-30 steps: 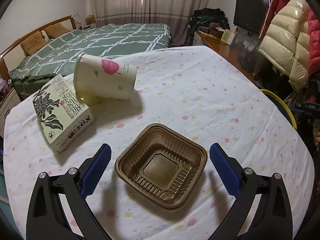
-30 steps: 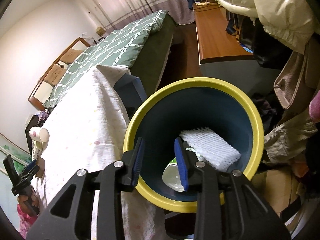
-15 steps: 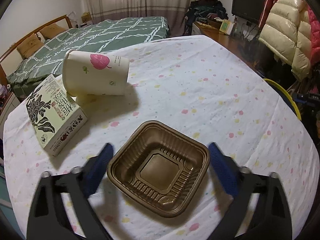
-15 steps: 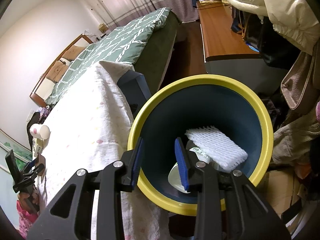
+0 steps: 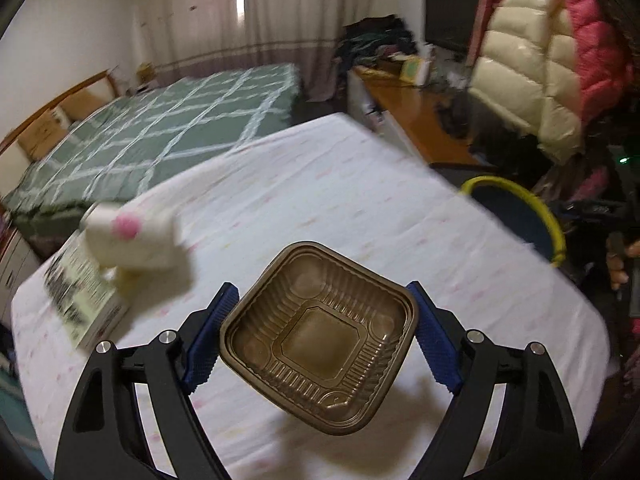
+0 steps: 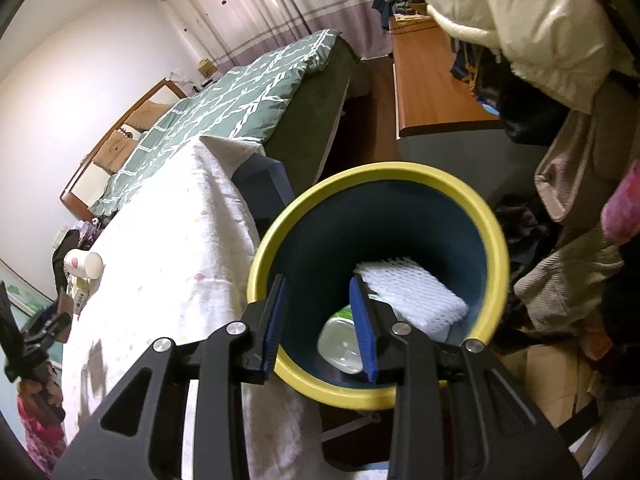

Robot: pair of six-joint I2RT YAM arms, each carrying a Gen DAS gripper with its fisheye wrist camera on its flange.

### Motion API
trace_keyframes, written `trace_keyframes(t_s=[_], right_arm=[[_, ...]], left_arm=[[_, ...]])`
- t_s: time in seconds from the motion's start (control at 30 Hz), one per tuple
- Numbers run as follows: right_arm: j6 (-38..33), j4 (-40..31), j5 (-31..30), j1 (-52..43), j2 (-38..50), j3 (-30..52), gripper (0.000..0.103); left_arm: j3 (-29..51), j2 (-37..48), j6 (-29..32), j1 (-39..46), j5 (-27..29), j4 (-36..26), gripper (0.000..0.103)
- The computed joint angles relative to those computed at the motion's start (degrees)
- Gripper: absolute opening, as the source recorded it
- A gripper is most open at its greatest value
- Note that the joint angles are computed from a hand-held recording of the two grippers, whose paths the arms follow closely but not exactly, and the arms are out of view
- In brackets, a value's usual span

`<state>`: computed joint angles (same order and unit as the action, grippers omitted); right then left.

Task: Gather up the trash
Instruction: 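Carry the brown tray over the yellow bin and open the left gripper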

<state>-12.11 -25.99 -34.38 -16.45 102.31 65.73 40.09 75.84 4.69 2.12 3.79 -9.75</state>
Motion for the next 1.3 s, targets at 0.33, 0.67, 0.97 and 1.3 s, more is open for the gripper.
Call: trace_keyframes(t_s=[0.33,0.67,0.97,1.3], right_arm=[[-6.8,-1.3,1.5,-8.2,-1.9,-2.3,0.031],[-12.3,-2.9,1.6,-13.8,-1.6,-2.0,0.031],[-13.6,-3.6,2.5,-16.3,-0.1,-1.3,0.031],[-13.9,-3.0,2.7,-13.1,-1.6,-3.4,0.032]], left_arm=[[22.6,20.9,-4.9,-21.9,-1.8,-0.6,0.083],[61.2,52.3,-9.0,-30.3,1.9,-12.0,0.083],[86.5,69.5,-12.4,-31.1,1.4,-22.7,0.098],[46.6,41.8,-13.3,-28.1,-3.8,-1.6,0.098]])
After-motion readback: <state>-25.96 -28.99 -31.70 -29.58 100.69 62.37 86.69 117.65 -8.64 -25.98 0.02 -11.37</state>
